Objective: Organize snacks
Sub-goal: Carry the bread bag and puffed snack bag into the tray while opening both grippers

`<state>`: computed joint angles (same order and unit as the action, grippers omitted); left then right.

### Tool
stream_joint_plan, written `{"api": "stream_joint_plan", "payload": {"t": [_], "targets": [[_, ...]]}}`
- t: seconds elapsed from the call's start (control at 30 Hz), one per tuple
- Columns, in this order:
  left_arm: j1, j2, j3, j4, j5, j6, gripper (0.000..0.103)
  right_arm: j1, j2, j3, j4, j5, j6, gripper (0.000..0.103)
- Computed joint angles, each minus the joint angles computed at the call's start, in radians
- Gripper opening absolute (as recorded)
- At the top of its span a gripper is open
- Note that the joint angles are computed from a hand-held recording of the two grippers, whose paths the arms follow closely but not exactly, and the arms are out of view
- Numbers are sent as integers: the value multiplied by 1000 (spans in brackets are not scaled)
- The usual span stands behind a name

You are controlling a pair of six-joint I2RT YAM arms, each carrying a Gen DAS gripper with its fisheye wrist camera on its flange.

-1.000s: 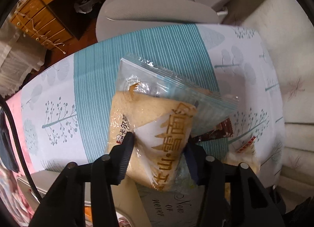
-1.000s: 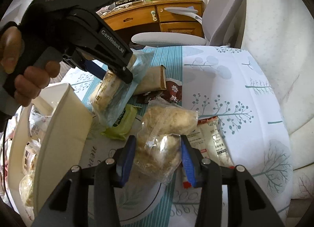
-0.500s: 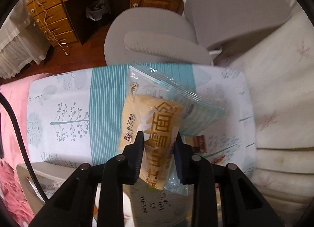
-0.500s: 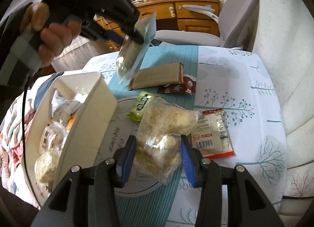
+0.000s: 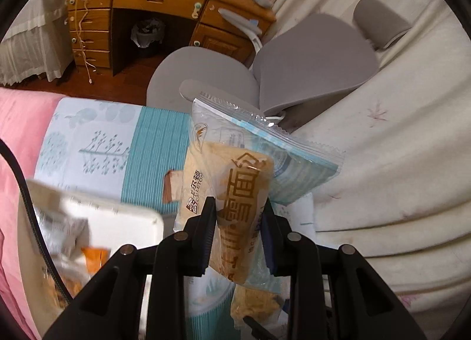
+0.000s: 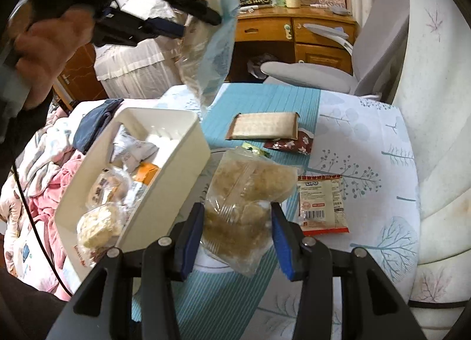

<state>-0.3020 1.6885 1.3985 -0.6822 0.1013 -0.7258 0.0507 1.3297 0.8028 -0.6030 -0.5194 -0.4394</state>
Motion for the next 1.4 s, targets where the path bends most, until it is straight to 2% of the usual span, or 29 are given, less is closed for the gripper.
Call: {"api": "stream_joint_plan", "payload": {"t": [0.23, 0.37, 0.6, 0.87, 1.07, 1.2, 1.27, 1.3, 1.37, 1.4], "targets": [[-93, -339, -279, 53, -85, -113, 27, -32, -130, -12, -122, -97, -48, 45], [-162, -502, -404, 49, -145, -177, 27, 0, -211, -31, -171, -113, -37, 45], [-274, -773, -558, -102, -236, -333, 27, 117, -345, -56, -232, -96, 34, 45], [-391, -1046, -655, -335, -304, -473, 28, 380, -517, -67, -251, 53, 250, 45], [-362, -1148, -645, -453, -295, -438, 29, 652, -586, -61, -211, 245, 464, 45], [-275, -1208, -641, -513, -240, -351, 32, 831, -596, -63, -186, 378, 600, 45], [-246, -1215, -637, -527, -225, -321, 44, 918, -586, -62, -172, 442, 669, 45], [-229, -1226, -634, -541, -217, -301, 46, 948, -579, -62, -166, 467, 692, 45], [-166, -1246, -623, -567, -186, -233, 62, 1018, -558, -58, -150, 524, 748, 45], [-137, -1253, -617, -578, -175, -204, 66, 1046, -548, -56, -142, 548, 770, 45]]}}
